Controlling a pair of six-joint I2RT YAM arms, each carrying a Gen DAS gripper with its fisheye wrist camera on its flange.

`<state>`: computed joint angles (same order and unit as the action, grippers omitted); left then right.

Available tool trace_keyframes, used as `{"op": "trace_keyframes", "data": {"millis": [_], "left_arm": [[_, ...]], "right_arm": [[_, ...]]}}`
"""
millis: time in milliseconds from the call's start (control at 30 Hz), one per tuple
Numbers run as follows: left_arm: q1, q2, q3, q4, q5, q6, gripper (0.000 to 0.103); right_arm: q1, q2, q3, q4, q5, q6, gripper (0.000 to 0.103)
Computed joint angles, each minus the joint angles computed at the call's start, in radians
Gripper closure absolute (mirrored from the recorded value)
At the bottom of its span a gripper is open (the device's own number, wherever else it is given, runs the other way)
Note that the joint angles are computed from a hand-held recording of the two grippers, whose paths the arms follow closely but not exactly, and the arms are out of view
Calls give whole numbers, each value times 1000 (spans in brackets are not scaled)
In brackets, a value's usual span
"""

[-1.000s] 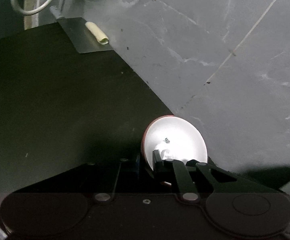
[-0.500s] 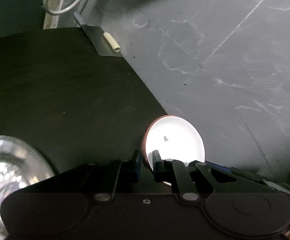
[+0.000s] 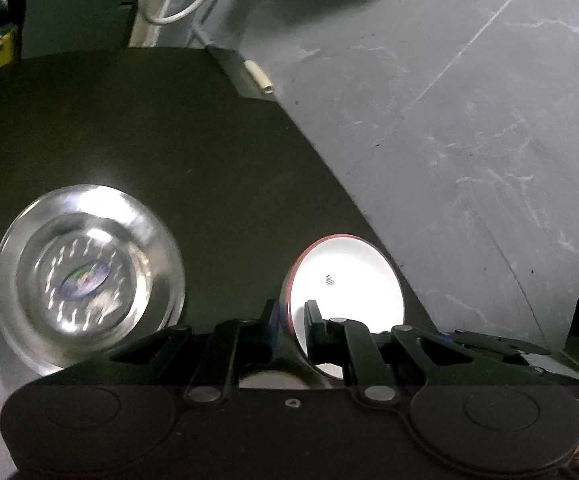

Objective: Organize plates and bowls
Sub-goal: 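Carry the second white bowl and lower it into the first white bowl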

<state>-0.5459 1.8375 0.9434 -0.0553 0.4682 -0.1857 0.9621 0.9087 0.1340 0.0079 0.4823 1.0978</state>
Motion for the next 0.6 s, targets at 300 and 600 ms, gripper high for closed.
{"op": "trace_keyframes", "data": {"millis": [300,600], "left_arm": [[40,-90,-126,-11,-24,5,87],[20,-100,-174,-41,-41,25,86]], "right_arm": [[29,133,37,75,-89,-42,77],[34,164,72,23,-168,-71,76]]}}
